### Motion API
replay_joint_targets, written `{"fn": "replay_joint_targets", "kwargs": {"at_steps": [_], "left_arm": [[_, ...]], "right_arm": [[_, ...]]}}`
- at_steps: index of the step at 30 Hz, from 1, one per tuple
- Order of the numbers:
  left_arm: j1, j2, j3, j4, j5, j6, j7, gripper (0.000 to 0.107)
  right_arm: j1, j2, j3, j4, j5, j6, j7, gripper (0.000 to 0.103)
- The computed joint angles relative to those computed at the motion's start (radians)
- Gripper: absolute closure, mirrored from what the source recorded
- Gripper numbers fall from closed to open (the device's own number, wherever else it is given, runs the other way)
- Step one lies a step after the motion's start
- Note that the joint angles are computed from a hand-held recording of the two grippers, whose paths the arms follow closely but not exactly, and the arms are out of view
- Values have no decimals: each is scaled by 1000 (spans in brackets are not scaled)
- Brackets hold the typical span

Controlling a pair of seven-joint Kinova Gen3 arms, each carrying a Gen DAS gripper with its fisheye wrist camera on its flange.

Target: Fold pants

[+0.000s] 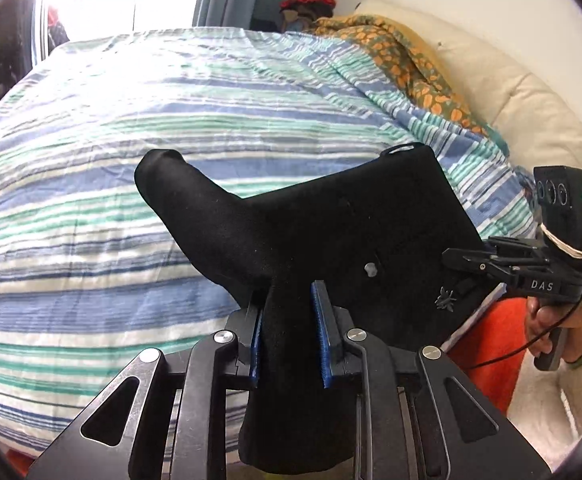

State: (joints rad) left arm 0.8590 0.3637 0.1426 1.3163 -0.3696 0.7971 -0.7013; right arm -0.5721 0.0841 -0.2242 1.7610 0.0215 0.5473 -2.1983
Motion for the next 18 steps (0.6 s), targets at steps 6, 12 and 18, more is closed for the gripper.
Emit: {"fn": "replay_joint_targets", "kwargs": {"at_steps": [6, 12, 18], "left_arm": [[-25, 49, -45, -149, -71, 46, -54, 87], [-24, 134, -130, -281, -159, 54, -57, 85], [23, 202, -183, -256, -177, 187, 4, 35]], "right_arm": [[23, 97, 28, -167, 16, -3, 95, 73], [73, 238, 48, -342, -28, -28, 187, 72], [-82, 316, 254, -387, 136, 185, 31, 60]]}}
